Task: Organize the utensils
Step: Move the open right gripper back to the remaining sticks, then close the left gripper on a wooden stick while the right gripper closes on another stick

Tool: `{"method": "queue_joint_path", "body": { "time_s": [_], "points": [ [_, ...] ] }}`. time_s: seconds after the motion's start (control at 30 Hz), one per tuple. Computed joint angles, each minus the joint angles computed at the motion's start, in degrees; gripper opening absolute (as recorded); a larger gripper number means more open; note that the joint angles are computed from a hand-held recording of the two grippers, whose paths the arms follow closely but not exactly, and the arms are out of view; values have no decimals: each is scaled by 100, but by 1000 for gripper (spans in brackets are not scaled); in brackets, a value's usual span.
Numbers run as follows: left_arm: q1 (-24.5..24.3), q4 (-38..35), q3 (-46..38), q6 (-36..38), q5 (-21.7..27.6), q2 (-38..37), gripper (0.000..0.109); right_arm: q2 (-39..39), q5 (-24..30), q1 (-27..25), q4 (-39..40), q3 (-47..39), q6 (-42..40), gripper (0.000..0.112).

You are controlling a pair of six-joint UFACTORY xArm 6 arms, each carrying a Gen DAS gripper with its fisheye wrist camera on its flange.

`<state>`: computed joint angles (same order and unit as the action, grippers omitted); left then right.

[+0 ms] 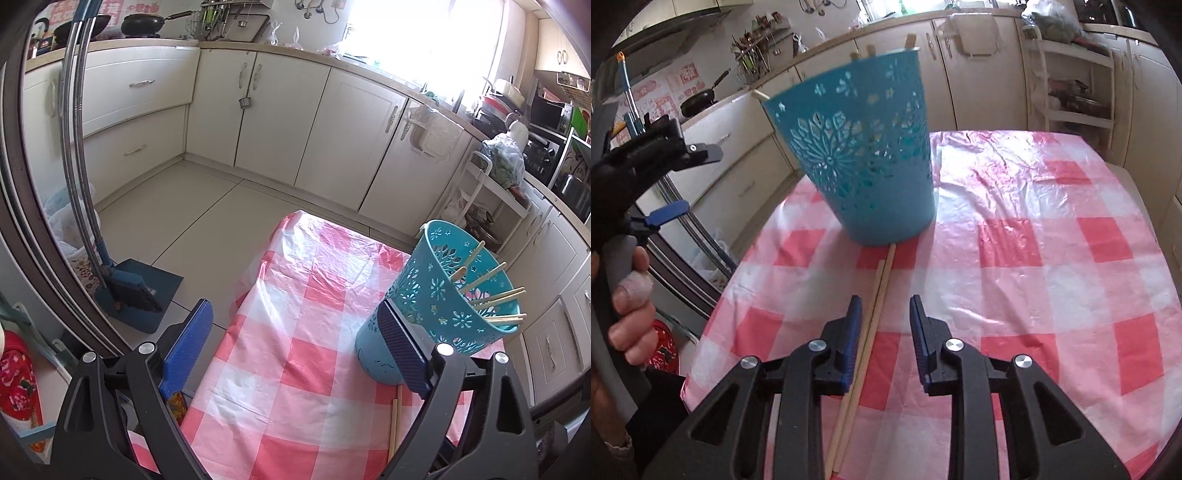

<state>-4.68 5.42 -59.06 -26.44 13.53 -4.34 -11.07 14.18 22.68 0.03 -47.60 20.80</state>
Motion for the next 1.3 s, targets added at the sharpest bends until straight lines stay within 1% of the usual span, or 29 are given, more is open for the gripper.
{"method": "queue_joint_path", "body": {
  "time_s": [0.1,0.2,0.33,0.4,0.43,0.47,0.53,0.57,0.67,0.7,0.8,0.83,0.9,0.97,1.0,1.07,1.1,1.27,1.3],
  "points": [
    [-2,-221,-33,131,44,29,87,321,232,18,-367,-280,244,27],
    [-27,-265,-50,208,69,41,87,634,463,19,-358,-545,257,27],
    [-46,-307,-71,291,103,56,88,739,467,6,-800,-607,533,26],
    [-51,-366,-84,338,130,67,88,751,500,-11,-1071,-623,726,22],
    [-51,-352,-91,332,141,73,88,719,510,-19,-1084,-598,673,21],
    [-54,-307,-95,305,146,79,88,680,541,-19,-1271,-562,734,17],
    [-61,-251,-102,302,164,89,88,583,594,-14,-1460,-474,672,13],
    [-64,-213,-107,308,187,98,88,506,650,-11,-1419,-411,534,10],
    [-87,-56,-117,337,331,114,88,189,847,-47,-1186,-179,208,9],
    [-113,-125,-131,493,434,122,88,28,872,-90,-1083,-28,127,9],
    [-303,-664,-138,1447,875,129,88,-473,918,-266,-790,434,10,8],
    [-385,-701,-81,1620,938,95,88,-620,886,-338,-602,583,-87,8],
    [-598,-740,83,1890,1038,23,88,-763,867,-452,-328,713,-177,8],
    [-857,-1105,216,2297,1192,-2,85,-797,775,-537,86,782,-362,8],
    [-947,-1041,256,2286,1209,5,83,-805,777,-524,135,777,-351,8],
    [-1124,-563,314,1993,1157,46,82,-828,738,-513,196,805,-404,10],
    [-1172,-469,299,1928,1161,89,82,-837,699,-504,209,826,-413,10],
    [-1296,-389,150,1700,1268,299,82,-893,570,-496,594,923,-714,15],
    [-1313,-321,137,1650,1252,333,80,-892,554,-497,652,929,-753,15]
  ]
}}
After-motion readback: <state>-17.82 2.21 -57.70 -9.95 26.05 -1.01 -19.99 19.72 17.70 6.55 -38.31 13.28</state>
